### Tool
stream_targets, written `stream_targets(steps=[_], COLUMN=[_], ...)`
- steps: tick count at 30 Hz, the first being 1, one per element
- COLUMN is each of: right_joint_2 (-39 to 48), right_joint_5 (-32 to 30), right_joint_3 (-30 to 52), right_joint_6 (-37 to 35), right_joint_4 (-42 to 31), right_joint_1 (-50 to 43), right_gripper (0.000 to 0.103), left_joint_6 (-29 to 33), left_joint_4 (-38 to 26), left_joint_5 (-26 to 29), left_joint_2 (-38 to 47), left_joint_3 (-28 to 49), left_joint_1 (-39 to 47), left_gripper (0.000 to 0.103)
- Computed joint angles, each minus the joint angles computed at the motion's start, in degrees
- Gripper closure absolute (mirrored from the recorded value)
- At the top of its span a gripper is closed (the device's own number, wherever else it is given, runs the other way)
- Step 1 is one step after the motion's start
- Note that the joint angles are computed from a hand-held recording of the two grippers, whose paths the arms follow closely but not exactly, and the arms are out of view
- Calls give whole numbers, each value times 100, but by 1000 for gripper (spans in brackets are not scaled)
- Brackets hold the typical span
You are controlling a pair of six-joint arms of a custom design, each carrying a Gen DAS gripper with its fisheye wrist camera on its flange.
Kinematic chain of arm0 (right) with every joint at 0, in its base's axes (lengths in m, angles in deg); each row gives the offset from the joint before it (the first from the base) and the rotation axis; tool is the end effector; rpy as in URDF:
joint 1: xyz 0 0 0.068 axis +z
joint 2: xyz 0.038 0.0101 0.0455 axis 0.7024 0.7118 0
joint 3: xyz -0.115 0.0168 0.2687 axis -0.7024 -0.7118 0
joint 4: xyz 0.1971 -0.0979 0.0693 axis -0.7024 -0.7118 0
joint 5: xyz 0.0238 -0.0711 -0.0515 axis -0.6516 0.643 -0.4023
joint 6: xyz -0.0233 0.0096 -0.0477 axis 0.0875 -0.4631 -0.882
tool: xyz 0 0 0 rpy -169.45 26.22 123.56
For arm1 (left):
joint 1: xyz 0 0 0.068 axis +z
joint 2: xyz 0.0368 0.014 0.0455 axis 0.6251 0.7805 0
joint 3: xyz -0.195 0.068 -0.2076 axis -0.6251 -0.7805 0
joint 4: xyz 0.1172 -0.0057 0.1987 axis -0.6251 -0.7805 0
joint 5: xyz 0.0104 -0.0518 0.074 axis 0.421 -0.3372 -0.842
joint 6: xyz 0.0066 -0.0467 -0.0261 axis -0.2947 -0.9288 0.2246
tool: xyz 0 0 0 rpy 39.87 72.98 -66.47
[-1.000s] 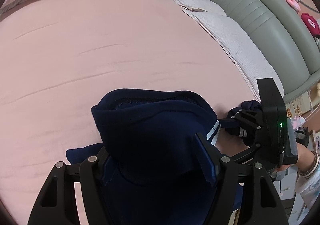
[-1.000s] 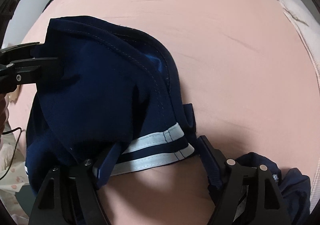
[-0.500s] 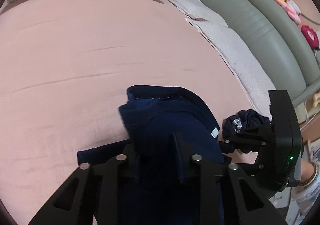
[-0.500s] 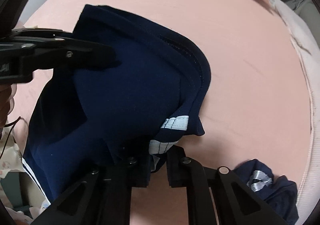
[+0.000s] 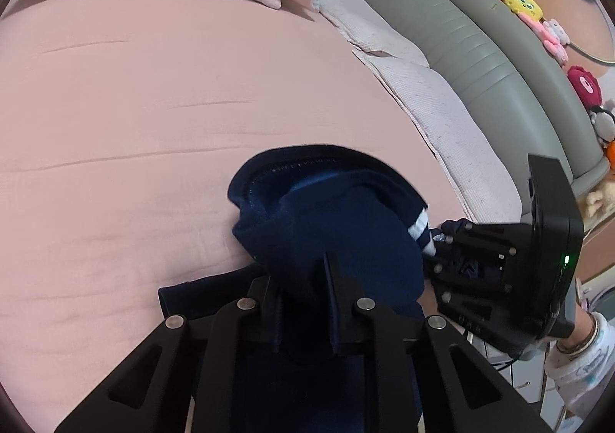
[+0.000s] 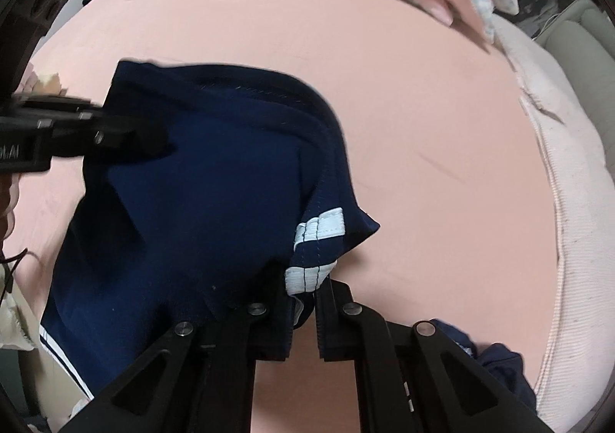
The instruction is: Fold clothes
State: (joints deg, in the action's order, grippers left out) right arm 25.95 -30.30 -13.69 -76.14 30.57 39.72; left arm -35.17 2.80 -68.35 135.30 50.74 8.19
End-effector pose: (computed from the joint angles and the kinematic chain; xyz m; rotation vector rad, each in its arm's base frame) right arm 0.2856 -0.0155 0.2111 -1.4375 2.3853 0.0897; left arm 0.2515 -0.1460 0.2394 -0.5428 2.4599 -0.5851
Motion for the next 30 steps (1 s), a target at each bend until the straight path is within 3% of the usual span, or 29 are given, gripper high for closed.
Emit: stream_targets(steps=[8, 10, 13, 17, 20, 25, 30], right_joint_2=[-345, -199, -556, -822, -48, -169, 365], right_joint_5=[1, -68, -283, -505, -417, -554, -579], right_joint_3=[64, 565, 436, 855, 2215, 2115, 2893], right_joint_6=[286, 137, -126, -174, 305, 401, 603], right_joint_4=[309, 139, -90, -565, -687, -580, -916], right_joint_1=[303, 207, -113, -275, 161, 305, 588], right_gripper=[97, 97, 97, 97, 97, 97, 97], left_joint_6=[7, 9, -1, -4, -35, -50, 4], left_joint_4=[24, -1, -41, -94, -79, -100, -599], left_joint_5=[88, 73, 65, 48, 116, 224, -277], left_joint_2=[-198, -237, -322, -505, -609, -646, -642], left_joint_3=[-163, -172, -187, -244, -327, -418, -106], left_joint_1=[10, -7, -41, -45, -9, 0, -248], left_gripper=[88, 88, 88, 88, 88, 88, 87])
